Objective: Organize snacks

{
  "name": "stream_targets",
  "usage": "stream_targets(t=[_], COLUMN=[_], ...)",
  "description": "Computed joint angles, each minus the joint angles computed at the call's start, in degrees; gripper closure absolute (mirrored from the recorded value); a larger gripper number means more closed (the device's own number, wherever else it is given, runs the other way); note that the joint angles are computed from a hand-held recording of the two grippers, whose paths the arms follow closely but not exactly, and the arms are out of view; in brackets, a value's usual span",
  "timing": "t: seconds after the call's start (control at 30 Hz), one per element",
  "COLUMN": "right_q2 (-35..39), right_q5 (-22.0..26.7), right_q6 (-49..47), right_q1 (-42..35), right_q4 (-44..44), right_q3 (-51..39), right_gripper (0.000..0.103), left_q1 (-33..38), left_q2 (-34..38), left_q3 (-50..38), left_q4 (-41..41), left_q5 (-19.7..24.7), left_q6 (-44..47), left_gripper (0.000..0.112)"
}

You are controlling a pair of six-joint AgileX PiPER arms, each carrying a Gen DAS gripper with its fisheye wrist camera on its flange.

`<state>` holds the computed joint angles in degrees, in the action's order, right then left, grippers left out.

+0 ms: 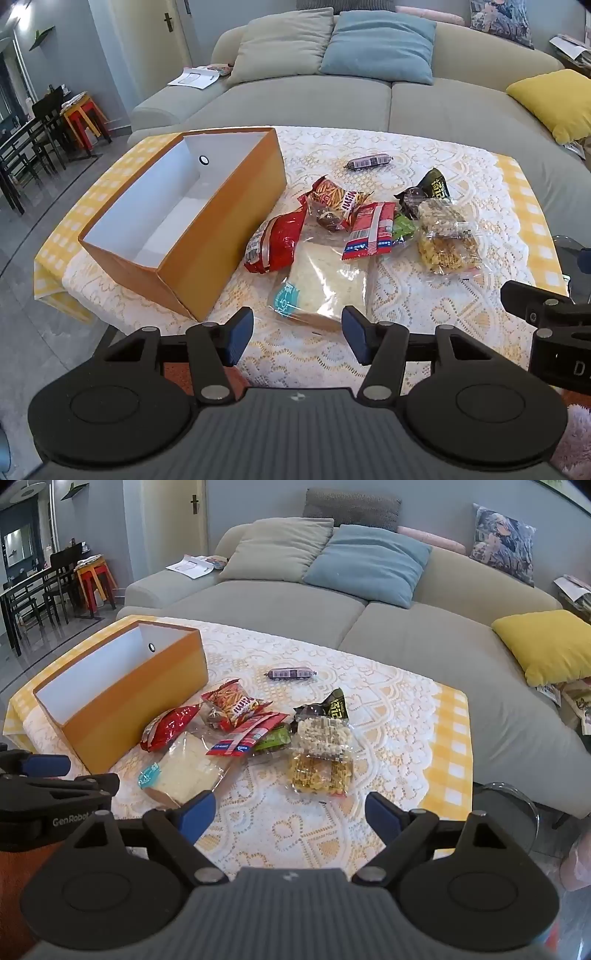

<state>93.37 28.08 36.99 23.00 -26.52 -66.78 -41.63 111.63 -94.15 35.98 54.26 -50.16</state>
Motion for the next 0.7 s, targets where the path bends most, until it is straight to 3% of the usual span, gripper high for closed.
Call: stream_targets(t=[0.7], right_q2=[0.4], right_q5=[0.7], right_q6=[-0.3], right_q1=[0.2], right_q4=[0.0], right_q3=[-0.6], right_gripper=[0.017], left_q1=[0.7], left_q2=[-0.2], left_q3=[0.0], left_q4=[-1.9], left_q5=[-0.5], left_q6=[0.8], left_gripper=[0.047])
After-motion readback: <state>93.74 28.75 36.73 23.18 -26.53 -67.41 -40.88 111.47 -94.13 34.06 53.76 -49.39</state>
